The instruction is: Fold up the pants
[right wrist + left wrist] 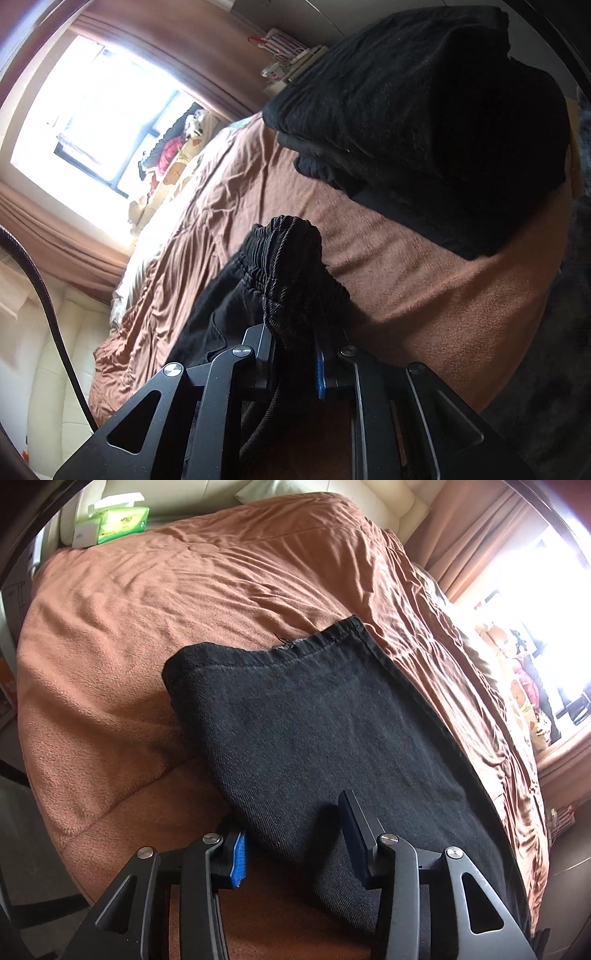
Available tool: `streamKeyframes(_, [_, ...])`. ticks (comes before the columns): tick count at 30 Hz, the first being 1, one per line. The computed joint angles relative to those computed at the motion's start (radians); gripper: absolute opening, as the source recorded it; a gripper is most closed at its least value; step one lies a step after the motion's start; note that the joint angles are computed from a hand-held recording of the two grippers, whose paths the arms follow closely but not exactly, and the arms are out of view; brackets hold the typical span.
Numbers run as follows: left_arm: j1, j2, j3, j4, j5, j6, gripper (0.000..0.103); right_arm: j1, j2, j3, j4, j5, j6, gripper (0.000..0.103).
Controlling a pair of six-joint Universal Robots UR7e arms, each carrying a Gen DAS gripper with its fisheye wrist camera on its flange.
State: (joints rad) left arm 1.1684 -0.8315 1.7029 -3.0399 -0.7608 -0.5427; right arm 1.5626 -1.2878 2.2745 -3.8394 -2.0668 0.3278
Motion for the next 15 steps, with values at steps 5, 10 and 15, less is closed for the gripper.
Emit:
streamKeyframes(5, [0.017,-0.016,0.0,-0.017,-0.012,0.0,0.046,0.036,0.018,0.012,0.015,-0.058,-0.014,0.023])
streamKeyframes(10, [0.038,-0.024,-0.004,-0.049,-0.04,0.004,0.046,0.1,0.029,0.011,0.025,-0.158,-0.046,0.023])
streamKeyframes(15, [0.059,-0.024,-0.02,-0.066,-0.056,0.013,0.046,0.165,0.033,0.016,0.027,-0.227,-0.064,0.023])
